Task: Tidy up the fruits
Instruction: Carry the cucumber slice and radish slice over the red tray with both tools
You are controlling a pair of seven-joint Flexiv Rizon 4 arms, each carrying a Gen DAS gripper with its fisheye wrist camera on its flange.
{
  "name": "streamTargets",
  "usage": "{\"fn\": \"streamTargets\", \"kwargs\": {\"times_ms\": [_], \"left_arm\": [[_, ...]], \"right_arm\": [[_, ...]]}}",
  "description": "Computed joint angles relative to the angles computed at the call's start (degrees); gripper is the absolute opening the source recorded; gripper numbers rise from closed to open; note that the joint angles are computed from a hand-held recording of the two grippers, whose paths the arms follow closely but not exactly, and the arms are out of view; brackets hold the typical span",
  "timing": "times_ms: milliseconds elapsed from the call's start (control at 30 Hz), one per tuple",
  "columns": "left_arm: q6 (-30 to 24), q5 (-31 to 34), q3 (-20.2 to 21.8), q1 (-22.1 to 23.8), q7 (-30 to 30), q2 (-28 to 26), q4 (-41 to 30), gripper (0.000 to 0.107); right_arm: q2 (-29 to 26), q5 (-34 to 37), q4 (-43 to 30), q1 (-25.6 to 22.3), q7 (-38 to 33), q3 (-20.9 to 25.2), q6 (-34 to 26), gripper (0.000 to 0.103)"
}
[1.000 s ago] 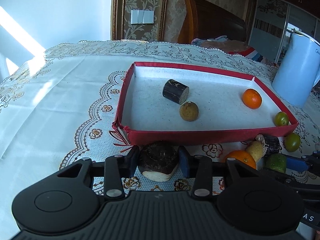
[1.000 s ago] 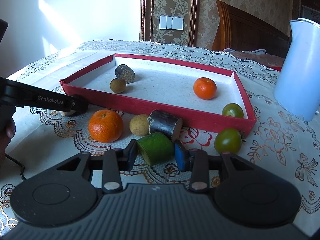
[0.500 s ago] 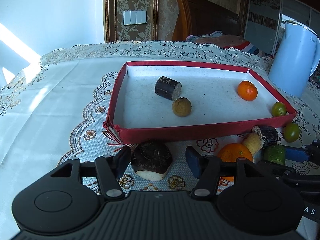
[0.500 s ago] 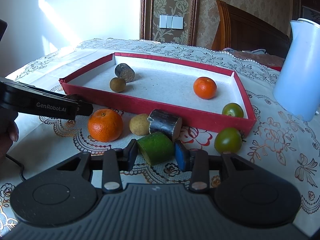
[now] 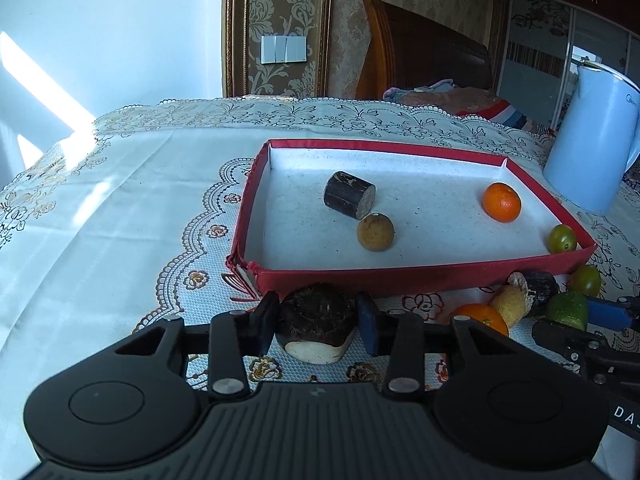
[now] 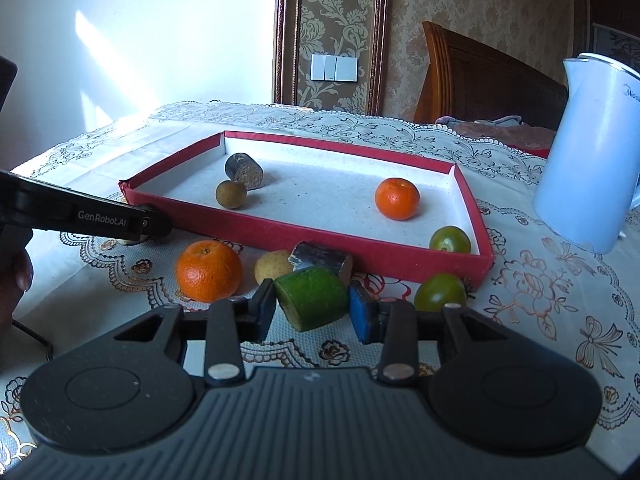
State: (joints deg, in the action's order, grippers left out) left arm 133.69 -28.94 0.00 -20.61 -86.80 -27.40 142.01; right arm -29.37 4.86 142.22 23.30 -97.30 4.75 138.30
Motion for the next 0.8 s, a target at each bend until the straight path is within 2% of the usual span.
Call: {"fn": "streamTargets", "kwargs": {"times_ms": [267,400,533,700,800], "left_arm": [[4.32,5.30,-0.89,2.62,-3.96,0.44,1.11,0.041],[6.15,4.19,-0.58,1.37,-3.16,1.36,1.12,0.041],[3.61,4.69,-0.97,2.15,-1.47,3.33,0.20,0.041],[0.61,-1.75,-0.68,-0.67,2.87,2.31,-4.02,0.041],[-2.47,-1.51,-1.56,1.05,1.40,1.10,-6.85,0.041]], "right_arm": [[-0.06,-0.78,-0.05,-1.92,2.15,0.75,3.11,0.037],[0.82,0.37,-0.95,-1.19,1.85,-0.14,2.49,0.037],[1.71,1.42,-3.07,-0.39,1.43,-0.98,0.28,0.037],[1.19,5.14,-8.23,2.91,-0.45,-3.15,-3.54,0.037],[0.25,6.82,-11.25,4.54,-1.06,-4.52,-6.25,0.037]]}}
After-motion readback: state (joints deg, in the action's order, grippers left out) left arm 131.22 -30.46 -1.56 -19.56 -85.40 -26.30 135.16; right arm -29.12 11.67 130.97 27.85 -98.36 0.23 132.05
